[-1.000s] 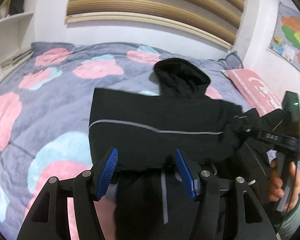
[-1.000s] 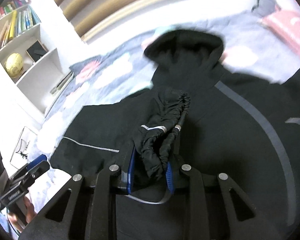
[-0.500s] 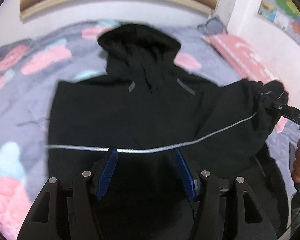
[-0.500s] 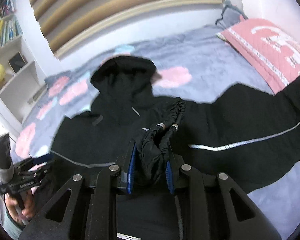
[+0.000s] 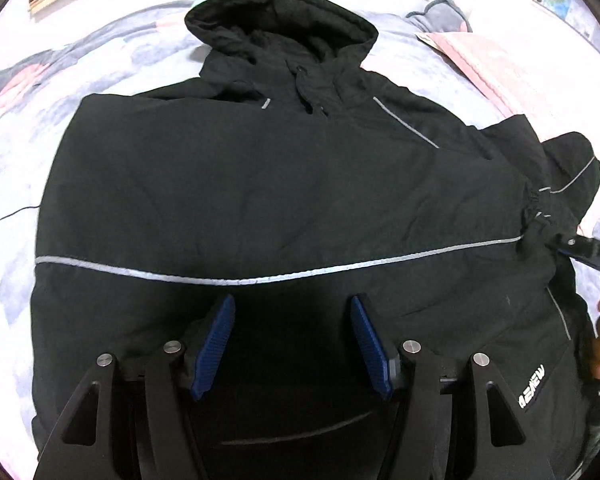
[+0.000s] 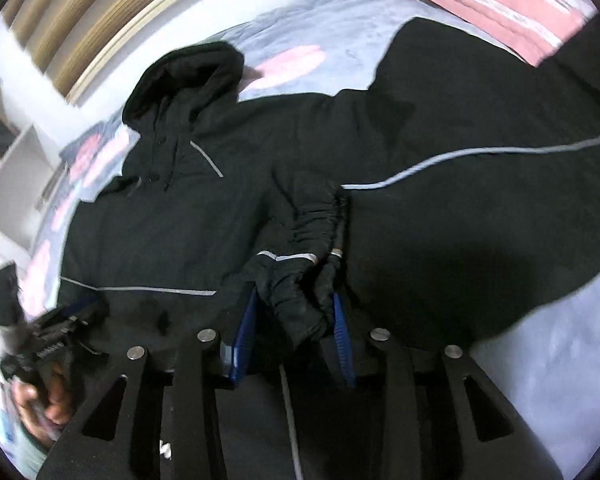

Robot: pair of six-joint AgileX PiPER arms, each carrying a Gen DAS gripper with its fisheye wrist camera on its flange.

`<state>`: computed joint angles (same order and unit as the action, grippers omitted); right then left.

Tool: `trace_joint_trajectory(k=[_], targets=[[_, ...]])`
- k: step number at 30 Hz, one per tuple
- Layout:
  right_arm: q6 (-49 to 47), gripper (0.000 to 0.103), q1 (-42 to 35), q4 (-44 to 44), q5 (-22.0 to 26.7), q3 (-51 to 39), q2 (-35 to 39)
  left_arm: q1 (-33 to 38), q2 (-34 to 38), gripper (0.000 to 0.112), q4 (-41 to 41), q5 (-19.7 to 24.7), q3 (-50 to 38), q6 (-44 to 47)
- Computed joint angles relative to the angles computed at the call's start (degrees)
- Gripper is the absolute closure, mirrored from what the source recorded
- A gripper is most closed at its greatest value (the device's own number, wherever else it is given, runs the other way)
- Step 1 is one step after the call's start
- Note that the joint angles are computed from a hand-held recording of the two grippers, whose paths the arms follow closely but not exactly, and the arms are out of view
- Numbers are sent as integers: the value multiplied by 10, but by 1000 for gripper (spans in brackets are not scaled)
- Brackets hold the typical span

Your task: Fold large clothes

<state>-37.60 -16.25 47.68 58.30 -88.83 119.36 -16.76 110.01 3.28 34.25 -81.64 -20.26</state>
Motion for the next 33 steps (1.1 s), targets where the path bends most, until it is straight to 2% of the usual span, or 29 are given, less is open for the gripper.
trace_joint_trajectory(k=[1,2,4,7,8,12,14,16,19,23,24,26,28,29,32,33], targets=[[6,51,-2,-4,-11,8,-17,2,-7,50,-5,-1,4,1],[7,50,-4,-10,-37,25,-47,4,-20,50,-22,-10,14,10],[-2,50,-2,-6,-53,34,-80,10,-37,50,-70,-30,27,38],[-3,50,14,6,-16,10,-88,15,-49,50,-142,-52,32,67],[-4,50,29,0,-22,13,-92,14,-47,50,-152,-55,28,68],[26,50,110,-94,-128,60,-105,-8,-2,50,-78,-34,-7,-16],[90,51,152,-188,-165,65,-82,-11,20,51,-66,-36,-12,-26],[126,51,166,-231,-155,52,-48,-8,23,50,-78,-69,4,-14],[121,51,153,-202,-155,56,-40,-5,30,49,-89,-65,-3,-3],[117,51,168,-219,-198,94,-63,-39,37,47,44,-50,-14,-104],[109,51,164,-210,-195,96,-66,-50,39,46,82,-34,-22,-142],[51,51,138,-148,-176,109,-74,-60,37,46,101,-10,-33,-162],[-14,51,99,-89,-125,108,-80,-66,32,46,64,5,-47,-128],[-42,50,73,-64,-94,110,-90,-70,27,46,46,-3,-49,-112],[-74,37,15,-43,-66,124,-130,-106,20,46,72,0,-82,-147],[-90,37,-7,-35,-60,124,-139,-119,27,46,65,6,-111,-150]])
